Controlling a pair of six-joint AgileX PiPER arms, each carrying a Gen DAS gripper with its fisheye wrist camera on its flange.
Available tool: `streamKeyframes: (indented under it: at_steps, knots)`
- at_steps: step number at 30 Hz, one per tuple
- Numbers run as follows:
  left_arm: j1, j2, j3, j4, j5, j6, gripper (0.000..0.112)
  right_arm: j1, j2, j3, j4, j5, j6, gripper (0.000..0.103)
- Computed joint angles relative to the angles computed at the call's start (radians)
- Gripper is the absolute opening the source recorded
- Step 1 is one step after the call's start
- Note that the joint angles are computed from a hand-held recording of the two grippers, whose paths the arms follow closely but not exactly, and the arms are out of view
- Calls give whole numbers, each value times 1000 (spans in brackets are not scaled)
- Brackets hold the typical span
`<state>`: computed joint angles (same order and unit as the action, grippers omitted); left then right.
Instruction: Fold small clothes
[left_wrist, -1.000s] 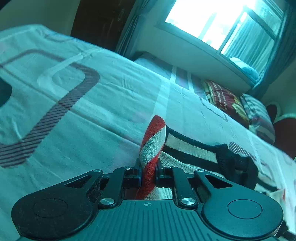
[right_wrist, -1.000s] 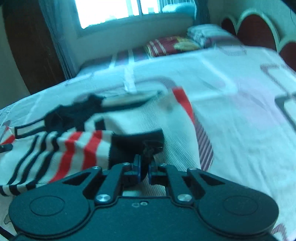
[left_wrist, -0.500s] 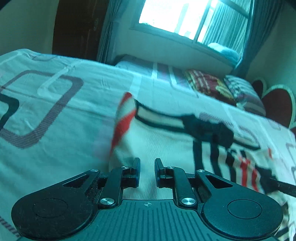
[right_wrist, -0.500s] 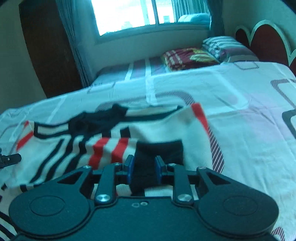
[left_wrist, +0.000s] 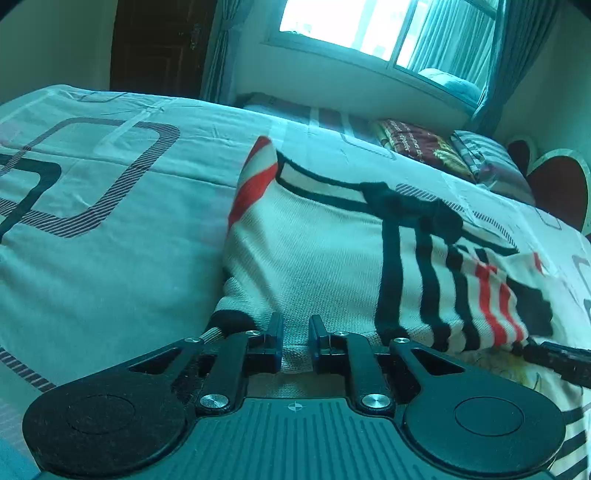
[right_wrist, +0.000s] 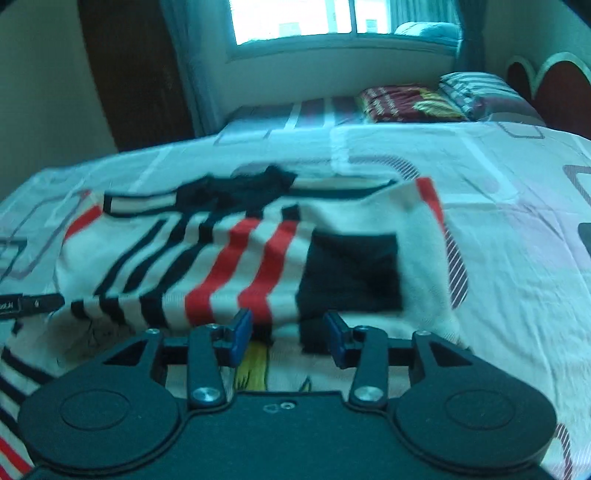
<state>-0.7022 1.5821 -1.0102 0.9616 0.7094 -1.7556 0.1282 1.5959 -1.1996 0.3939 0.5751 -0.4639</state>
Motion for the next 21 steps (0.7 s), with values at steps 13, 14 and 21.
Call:
streamKeyframes:
  at_steps: [13, 14, 21]
  knots:
    - [-221, 20, -79, -136, 157, 22, 15, -3, -167, 157, 25, 91, -145, 41]
    - [-252, 16, -50, -82, 169, -41, 15, -6, -162, 171, 4, 81, -143, 41]
    - [-374, -61, 51, -71, 324, -122, 15, -126, -223, 257, 66, 26, -316, 40]
